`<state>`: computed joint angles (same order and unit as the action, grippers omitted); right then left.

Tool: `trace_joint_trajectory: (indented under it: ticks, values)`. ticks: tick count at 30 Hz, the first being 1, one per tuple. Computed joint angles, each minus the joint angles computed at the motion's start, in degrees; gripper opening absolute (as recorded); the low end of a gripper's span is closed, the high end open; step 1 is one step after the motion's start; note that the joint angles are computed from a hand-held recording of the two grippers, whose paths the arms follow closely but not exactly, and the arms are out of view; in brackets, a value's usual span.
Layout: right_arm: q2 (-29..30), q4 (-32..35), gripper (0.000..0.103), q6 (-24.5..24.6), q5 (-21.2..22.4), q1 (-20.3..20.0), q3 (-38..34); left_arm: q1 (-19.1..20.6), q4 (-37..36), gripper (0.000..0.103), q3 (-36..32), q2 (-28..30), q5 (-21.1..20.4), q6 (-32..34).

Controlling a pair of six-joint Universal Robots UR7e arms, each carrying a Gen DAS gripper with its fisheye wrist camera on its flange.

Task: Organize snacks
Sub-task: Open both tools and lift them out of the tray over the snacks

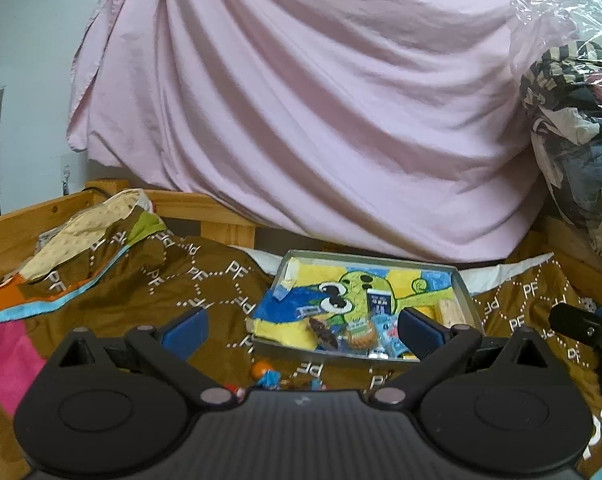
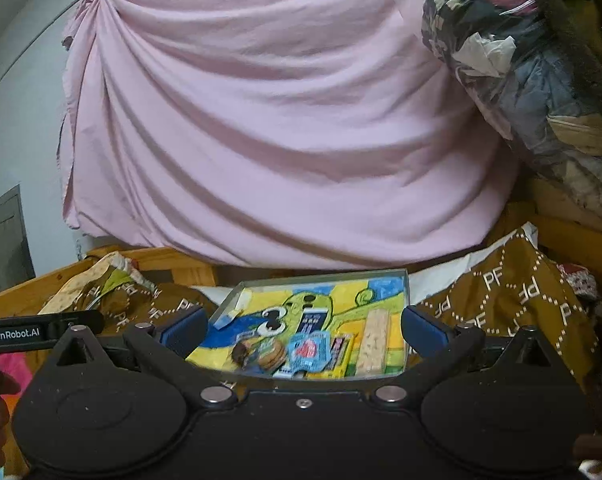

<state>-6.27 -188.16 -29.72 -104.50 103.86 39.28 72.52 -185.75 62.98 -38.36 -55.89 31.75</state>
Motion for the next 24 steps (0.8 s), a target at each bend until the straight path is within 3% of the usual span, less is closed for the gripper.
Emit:
trace_joint_trajectory:
  ticks: [10,17,24]
  values:
    - [-5.48,-5.11,0.102,0.53,-2.92,0.88,12.88,-0.31,-0.57,0.103,8.54,-5.22,2.29,-0.72]
    - [-6.66,-5.16,0.102,-0.30,-3.85,1.42,16.23,-0.13,-2.46,0.103,12.72,-7.11,2.74,0.44]
    - [-6.90,-3.60,0.102,-0.25,-5.02,1.82,17.49,0.73,-0.66,0.103,14.66,-8.36,3.42,-2.67]
